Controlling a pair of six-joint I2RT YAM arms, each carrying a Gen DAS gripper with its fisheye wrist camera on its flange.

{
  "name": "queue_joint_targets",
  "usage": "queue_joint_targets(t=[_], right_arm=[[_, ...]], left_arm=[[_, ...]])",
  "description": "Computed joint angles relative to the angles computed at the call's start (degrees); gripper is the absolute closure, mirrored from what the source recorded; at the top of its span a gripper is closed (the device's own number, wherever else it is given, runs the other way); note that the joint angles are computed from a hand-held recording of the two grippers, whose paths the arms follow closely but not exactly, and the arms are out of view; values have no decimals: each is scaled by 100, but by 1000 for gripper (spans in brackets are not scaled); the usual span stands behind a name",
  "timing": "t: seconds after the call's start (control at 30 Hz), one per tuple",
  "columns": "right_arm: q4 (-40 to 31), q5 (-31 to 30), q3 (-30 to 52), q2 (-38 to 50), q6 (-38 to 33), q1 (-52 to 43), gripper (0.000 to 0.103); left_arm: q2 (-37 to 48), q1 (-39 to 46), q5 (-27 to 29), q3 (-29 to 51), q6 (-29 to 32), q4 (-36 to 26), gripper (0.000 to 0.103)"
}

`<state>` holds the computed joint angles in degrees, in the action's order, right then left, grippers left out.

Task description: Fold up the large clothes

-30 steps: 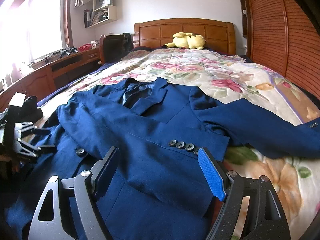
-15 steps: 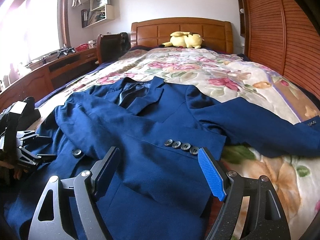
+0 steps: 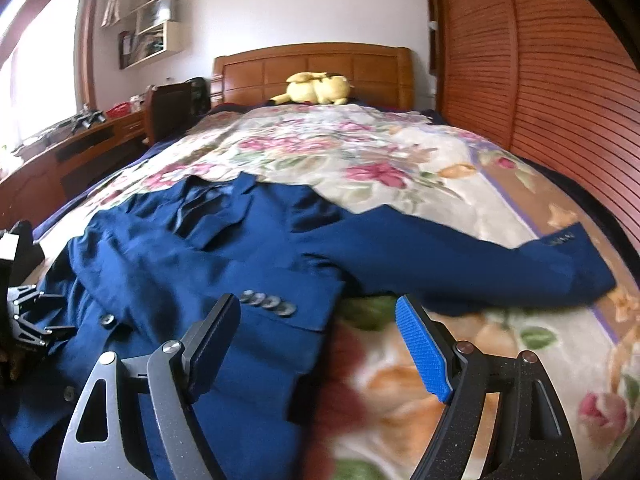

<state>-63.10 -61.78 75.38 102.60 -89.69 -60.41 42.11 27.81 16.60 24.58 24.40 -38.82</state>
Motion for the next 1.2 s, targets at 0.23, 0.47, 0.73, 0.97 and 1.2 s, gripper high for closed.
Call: queue_joint_targets(t=[0.23,0.47,0.73,0.97,1.2], right_arm=[[1968,673,1223,854,2353,198,21],[2595,1613,3261,2375,4018,440,22],[2430,2427,4825,3421,5024,701,22],[1718,2945,6017,4108,5511,893,22],[1975,3162,5480,3814,5194,959,32]], left_arm=[[-1063,460,327,300,123,-962,19],[-2130,399,593,594,-743,-1592,19],[-3018,-1737,-1069,277,-2235,-1472,19],[-3204,-2158,-1494,230,-2447,-1464,19],[-3315,-1549,-1039,202,-2190,-1514,19]])
